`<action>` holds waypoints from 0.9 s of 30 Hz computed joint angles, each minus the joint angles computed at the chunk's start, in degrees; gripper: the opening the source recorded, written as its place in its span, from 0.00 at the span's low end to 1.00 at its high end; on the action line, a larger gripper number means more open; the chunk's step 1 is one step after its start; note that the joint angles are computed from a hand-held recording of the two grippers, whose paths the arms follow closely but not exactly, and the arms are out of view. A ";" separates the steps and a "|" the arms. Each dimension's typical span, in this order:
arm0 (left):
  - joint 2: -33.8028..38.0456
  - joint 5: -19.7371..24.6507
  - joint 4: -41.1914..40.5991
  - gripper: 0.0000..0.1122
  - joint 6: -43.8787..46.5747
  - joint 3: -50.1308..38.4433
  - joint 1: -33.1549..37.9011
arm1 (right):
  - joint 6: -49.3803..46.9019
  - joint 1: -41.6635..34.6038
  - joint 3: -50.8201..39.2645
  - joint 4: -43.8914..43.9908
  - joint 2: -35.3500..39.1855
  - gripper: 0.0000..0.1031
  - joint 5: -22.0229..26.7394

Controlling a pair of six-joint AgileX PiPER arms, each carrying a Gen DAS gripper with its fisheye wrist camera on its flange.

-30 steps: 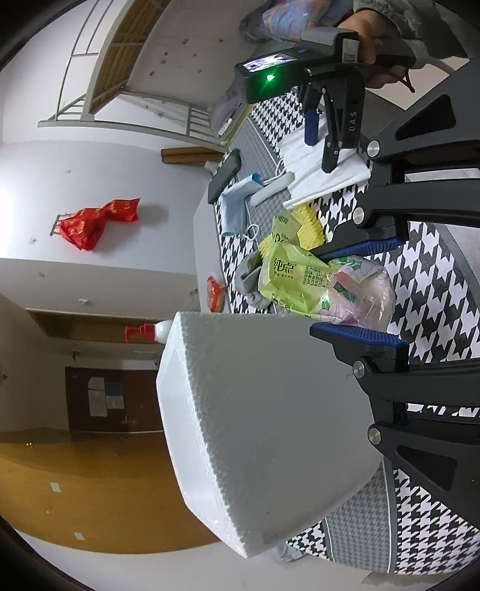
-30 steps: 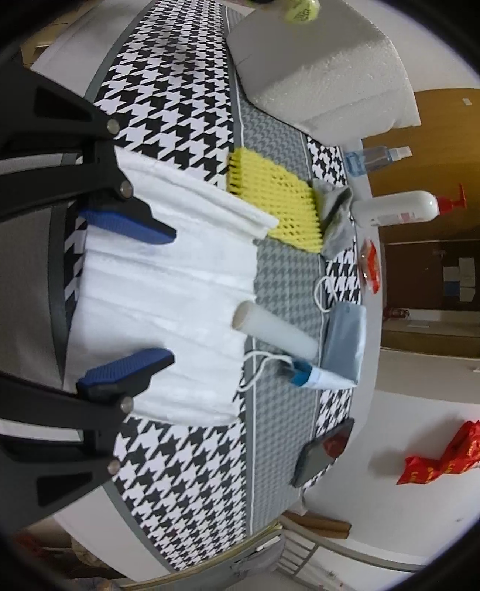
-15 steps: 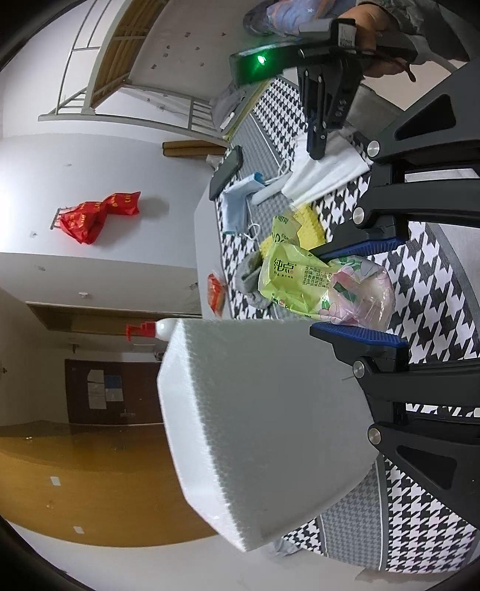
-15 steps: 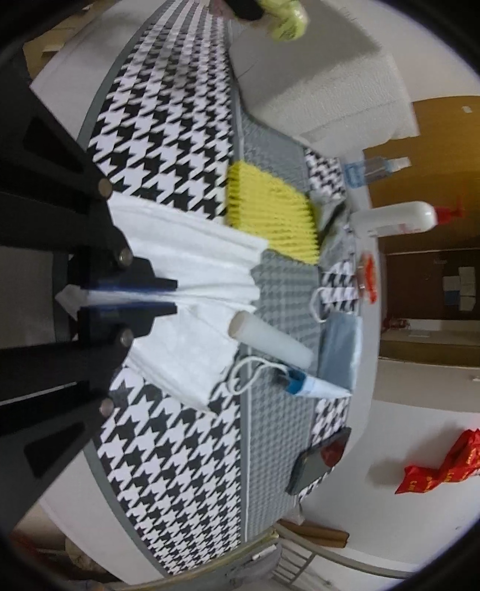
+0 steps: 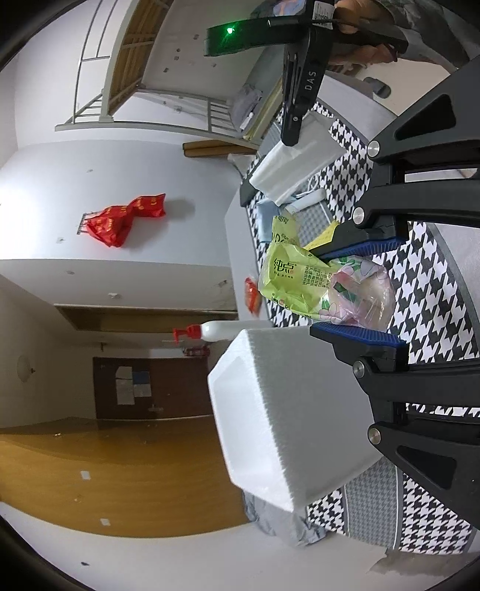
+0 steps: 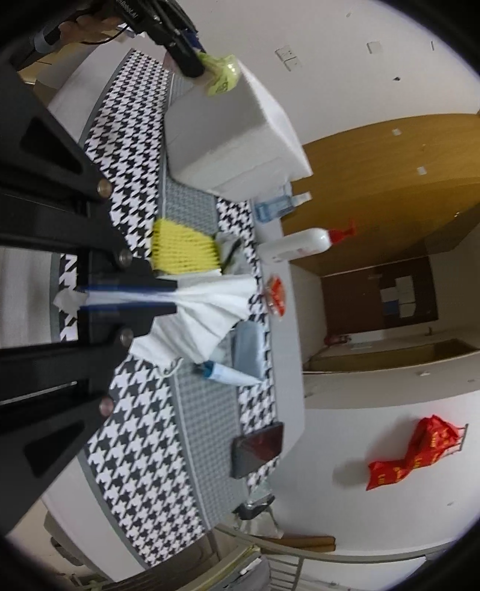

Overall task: Organize soft objects
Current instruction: 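Lift the packet with left gripper while right gripper lifts the white cloth, then hold the packet in left gripper while right gripper drops the cloth into the foam box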

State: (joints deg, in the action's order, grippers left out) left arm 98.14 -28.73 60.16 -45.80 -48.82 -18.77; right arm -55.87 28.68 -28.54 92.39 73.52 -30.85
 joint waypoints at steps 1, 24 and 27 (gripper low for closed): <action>-0.26 0.01 -0.37 0.31 0.29 0.13 0.16 | -0.14 0.48 -0.15 -0.17 -0.31 0.06 -0.53; -6.64 5.79 -18.38 0.31 13.32 4.41 4.45 | 5.90 -0.60 -10.64 -19.92 6.69 0.07 11.26; -6.98 6.49 -19.00 0.31 13.84 4.49 5.34 | 5.17 -0.57 -12.97 -20.25 8.34 0.07 12.94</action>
